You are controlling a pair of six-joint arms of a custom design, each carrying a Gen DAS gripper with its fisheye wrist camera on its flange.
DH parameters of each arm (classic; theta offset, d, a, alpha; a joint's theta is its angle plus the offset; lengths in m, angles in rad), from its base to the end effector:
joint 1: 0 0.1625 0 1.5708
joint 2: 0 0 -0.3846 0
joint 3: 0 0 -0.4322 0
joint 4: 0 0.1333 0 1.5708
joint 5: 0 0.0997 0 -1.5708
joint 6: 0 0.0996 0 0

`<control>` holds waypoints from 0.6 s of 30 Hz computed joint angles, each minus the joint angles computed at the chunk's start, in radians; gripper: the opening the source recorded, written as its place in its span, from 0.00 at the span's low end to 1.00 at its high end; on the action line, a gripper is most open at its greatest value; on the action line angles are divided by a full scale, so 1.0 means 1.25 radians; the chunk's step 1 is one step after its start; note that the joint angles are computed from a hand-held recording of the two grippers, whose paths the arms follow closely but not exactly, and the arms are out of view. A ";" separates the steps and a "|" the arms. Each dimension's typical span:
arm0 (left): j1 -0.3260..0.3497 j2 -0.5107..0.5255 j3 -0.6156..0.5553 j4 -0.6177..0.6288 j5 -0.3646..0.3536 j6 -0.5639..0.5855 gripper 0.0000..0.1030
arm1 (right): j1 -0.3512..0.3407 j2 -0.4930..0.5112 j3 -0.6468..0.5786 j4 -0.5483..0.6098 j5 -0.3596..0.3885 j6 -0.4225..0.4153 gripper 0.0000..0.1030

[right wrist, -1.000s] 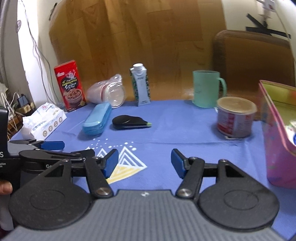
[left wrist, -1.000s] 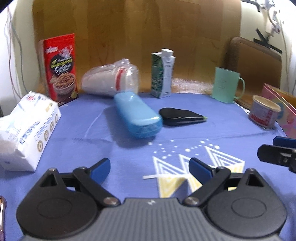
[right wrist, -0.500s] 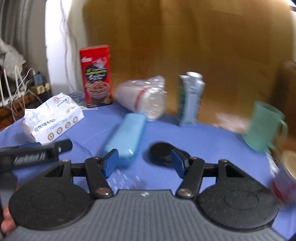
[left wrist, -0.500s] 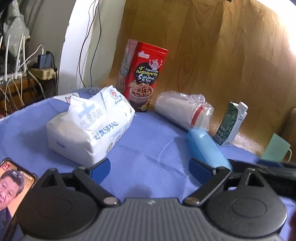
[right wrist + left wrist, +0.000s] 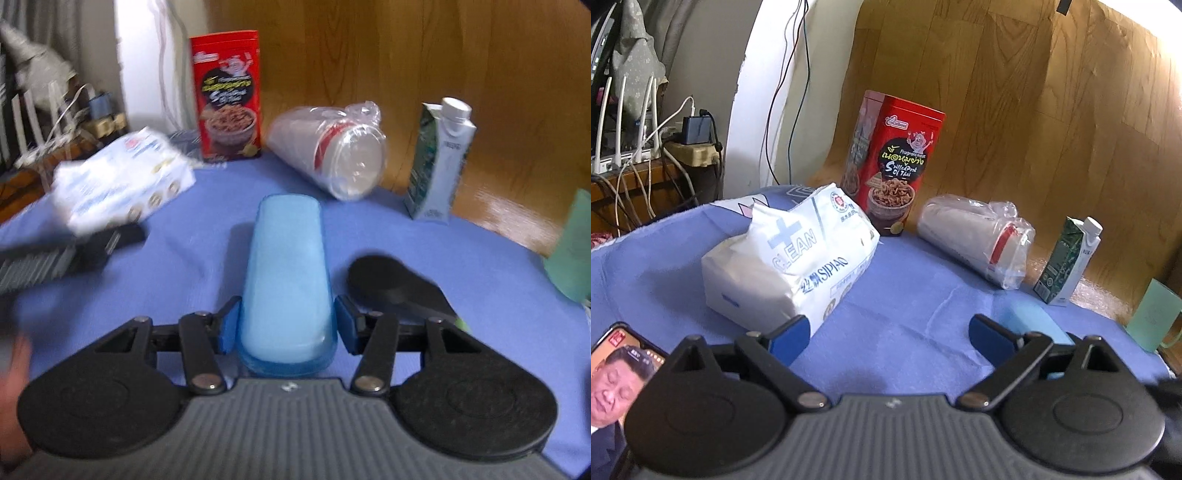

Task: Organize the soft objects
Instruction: 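Move the left gripper back to the light blue glasses case, then grasp the light blue glasses case with the left gripper and lift it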

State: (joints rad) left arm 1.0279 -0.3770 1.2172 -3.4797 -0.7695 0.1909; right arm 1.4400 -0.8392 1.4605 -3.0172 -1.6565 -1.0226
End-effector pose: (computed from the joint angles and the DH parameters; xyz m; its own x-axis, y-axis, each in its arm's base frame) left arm -0.2145 -0.7520 0.0362 -0.8571 -0.0982 -0.5057 0.4189 0.4387 -0.7951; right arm 0.0260 -0.7588 0.2030 -0.5861 -0.4739 0.6572 -0.7900 0.5147 -0.3333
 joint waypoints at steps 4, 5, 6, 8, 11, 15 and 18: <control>0.000 -0.003 0.008 0.002 -0.025 0.013 0.97 | -0.042 -0.132 0.186 -0.086 0.021 -0.062 0.54; -0.001 -0.005 0.013 0.002 -0.035 0.020 0.97 | -0.054 -0.164 0.230 -0.109 0.027 -0.071 0.54; -0.003 -0.006 0.016 -0.001 -0.043 0.033 0.97 | -0.071 -0.201 0.273 -0.131 0.037 -0.080 0.54; -0.012 -0.001 0.021 -0.016 -0.052 0.072 0.97 | -0.102 -0.267 0.348 -0.174 0.047 -0.087 0.54; -0.031 -0.016 0.062 0.010 -0.104 0.093 0.98 | -0.148 -0.348 0.431 -0.225 0.046 -0.086 0.55; -0.060 -0.056 0.121 0.147 -0.264 0.064 0.98 | -0.210 -0.413 0.512 -0.327 0.064 -0.064 0.75; -0.075 -0.057 0.108 0.290 -0.403 0.067 0.98 | -0.251 -0.441 0.549 -0.388 0.077 -0.019 0.75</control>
State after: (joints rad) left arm 0.9339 -0.4487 1.3529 -3.1169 -1.2728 0.2752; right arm 1.1261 -1.3907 2.1472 -3.5017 -1.5608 -1.0460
